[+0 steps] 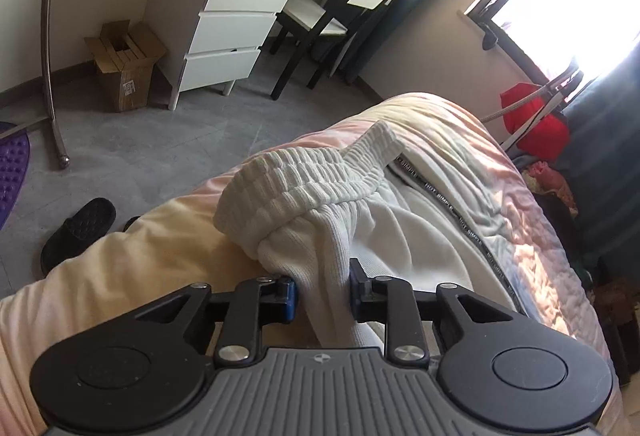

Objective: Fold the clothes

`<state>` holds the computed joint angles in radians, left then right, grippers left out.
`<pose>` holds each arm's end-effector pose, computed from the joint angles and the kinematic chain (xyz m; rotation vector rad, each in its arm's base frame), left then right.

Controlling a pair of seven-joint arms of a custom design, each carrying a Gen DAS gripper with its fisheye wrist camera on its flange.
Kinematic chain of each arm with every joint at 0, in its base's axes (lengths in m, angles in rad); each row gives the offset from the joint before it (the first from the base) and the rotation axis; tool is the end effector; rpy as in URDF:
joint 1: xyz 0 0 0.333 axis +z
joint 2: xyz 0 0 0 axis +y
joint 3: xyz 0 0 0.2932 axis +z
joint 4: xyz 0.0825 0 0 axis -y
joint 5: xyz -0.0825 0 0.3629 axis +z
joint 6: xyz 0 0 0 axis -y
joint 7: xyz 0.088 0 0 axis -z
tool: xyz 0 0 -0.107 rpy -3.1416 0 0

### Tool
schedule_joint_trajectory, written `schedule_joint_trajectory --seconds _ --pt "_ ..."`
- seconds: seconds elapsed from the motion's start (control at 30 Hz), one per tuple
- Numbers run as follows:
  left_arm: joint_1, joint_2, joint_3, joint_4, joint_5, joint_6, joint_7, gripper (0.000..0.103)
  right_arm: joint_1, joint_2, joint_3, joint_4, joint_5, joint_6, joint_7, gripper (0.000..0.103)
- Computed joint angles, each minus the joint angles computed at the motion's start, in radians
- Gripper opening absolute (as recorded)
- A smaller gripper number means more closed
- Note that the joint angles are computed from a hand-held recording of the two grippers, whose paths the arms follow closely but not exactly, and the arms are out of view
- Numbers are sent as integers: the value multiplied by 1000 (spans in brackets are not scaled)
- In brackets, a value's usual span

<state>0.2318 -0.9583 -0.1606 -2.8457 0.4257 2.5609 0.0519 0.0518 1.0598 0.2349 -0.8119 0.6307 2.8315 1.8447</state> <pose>0.3151 0.0155 0.5003 -2.4867 0.2982 -0.7814 0.7972 0.0945 0.3793 -0.8399 1.8704 0.0826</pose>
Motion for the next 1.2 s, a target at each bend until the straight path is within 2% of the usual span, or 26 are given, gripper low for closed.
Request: schedule_joint_trajectory --seconds 0.03,0.07,0.13,0.2,0.27,0.3,0.33,0.4,0.43,0.47,0.5,0.53,0.57,0.63,0.73,0.8,0.83,0.87,0.93,1.03,1.1,1.2 --pt "-7 -17 -5 -2 -6 -22 -3 37 -16 -5 26 -14 14 -5 -32 13" --pt "-15 -34 -10 -3 -12 -44 -8 50 -23 -6 40 -17 28 -8 -45 13" --pt "-36 -37 -29 34 -6 -126 18 61 -25 9 43 9 40 -41 -40 15" --pt "-64 -31 -64 80 18 -210 49 66 -20 44 32 73 34 -97 -9 19" --pt "-96 -17 -96 131 47 -293 81 72 -22 62 55 97 53 -101 -32 37" --pt "-109 -12 -121 153 64 -328 78 72 -20 67 60 101 60 -97 -42 53" --pt "-121 -9 -147 171 84 -354 65 74 -19 74 68 109 66 -97 -60 61" --pt "-144 10 -179 207 135 -369 46 78 -5 112 70 178 54 -138 -94 63" --pt "-152 23 -191 225 164 -368 37 79 -9 125 98 195 21 -147 -111 63" --pt "-156 42 -206 246 195 -360 23 80 -4 113 90 177 -5 -138 -112 63" --pt "-161 70 -214 269 225 -343 13 81 11 77 48 125 34 -114 -134 62" --pt "-165 99 -220 292 255 -325 6 82 21 44 24 75 54 -88 -155 56" --pt "-167 139 -222 314 279 -295 -10 83 16 37 36 61 35 -72 -152 50" --pt "-167 226 -226 362 326 -229 -46 88 34 30 -19 61 -1 -78 -93 11" --pt "-164 370 -228 443 381 -152 -99 90 54 -4 -85 11 -74 -79 -46 11" --pt "-156 477 -235 499 440 -117 -139 90 45 -27 -83 -36 -85 -68 -38 11" --pt "-148 525 -243 517 493 -94 -164 90 48 -50 -97 -73 -52 -60 -59 11" --pt "-139 571 -252 535 556 -71 -193 90 38 -49 -77 -74 -89 -52 -45 11" --pt "-122 650 -270 554 714 -37 -257 90 42 -43 -85 -63 -106 -54 -36 11" --pt "-159 776 -270 596 725 -121 -206 89 54 -54 -100 -74 -141 -39 -50 11" --pt "-188 826 -240 607 656 -133 -137 88 65 -53 -112 -61 -162 -28 -41 11" --pt "-231 874 -211 633 629 -184 -65 89 120 -33 -190 3 -263 -25 -23 11"
